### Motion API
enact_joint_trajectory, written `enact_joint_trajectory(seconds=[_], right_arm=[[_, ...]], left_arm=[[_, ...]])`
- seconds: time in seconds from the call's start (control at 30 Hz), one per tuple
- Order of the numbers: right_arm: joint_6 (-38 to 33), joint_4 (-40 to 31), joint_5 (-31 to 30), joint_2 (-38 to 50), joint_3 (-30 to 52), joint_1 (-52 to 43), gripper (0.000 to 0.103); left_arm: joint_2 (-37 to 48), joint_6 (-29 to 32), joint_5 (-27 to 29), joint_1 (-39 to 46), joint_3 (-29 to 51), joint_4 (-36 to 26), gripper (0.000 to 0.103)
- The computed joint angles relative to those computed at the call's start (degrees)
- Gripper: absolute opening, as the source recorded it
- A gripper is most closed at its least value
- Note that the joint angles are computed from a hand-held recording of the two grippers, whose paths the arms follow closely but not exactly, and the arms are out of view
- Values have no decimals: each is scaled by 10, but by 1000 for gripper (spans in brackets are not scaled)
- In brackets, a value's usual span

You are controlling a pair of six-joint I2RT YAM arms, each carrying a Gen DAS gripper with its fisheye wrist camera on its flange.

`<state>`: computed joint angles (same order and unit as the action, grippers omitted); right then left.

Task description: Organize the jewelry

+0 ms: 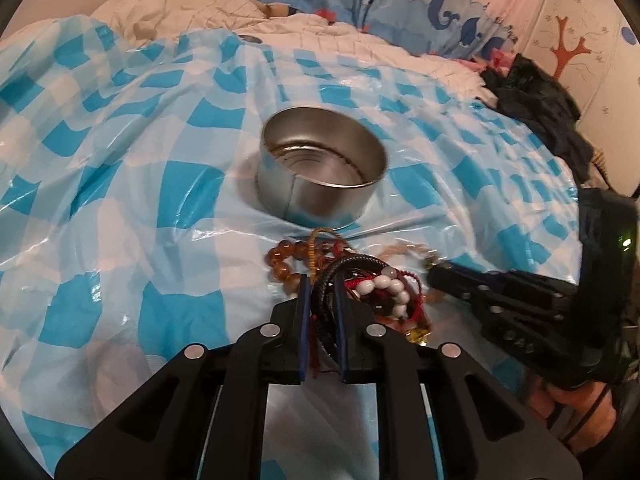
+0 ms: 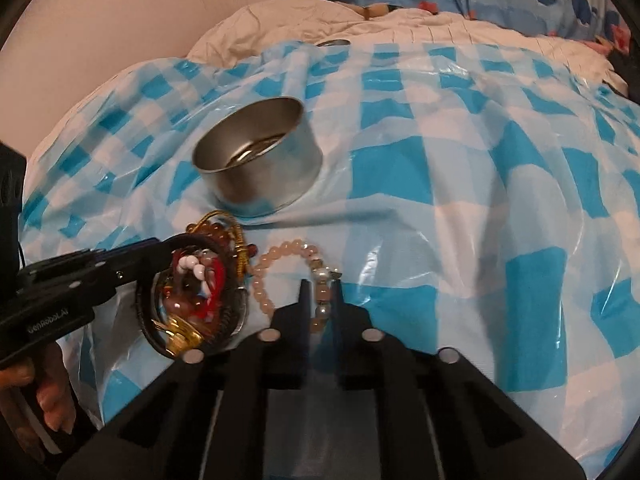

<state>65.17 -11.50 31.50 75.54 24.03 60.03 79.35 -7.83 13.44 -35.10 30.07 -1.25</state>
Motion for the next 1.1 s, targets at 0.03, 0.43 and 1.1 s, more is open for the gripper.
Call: enact_joint_trajectory(seconds=[0.03,0.43,1.1], right_arm=[[2,-11,13,0,5,8,8],[32,-51,146,-125,-12,71,8],[-85,1,153,-194,-11,30,8]], left_arm=[[-5,-1,29,11,-2,0,9],[-59,-28,197,115,-22,18,9],[88,-96,194,110,112,79,9]])
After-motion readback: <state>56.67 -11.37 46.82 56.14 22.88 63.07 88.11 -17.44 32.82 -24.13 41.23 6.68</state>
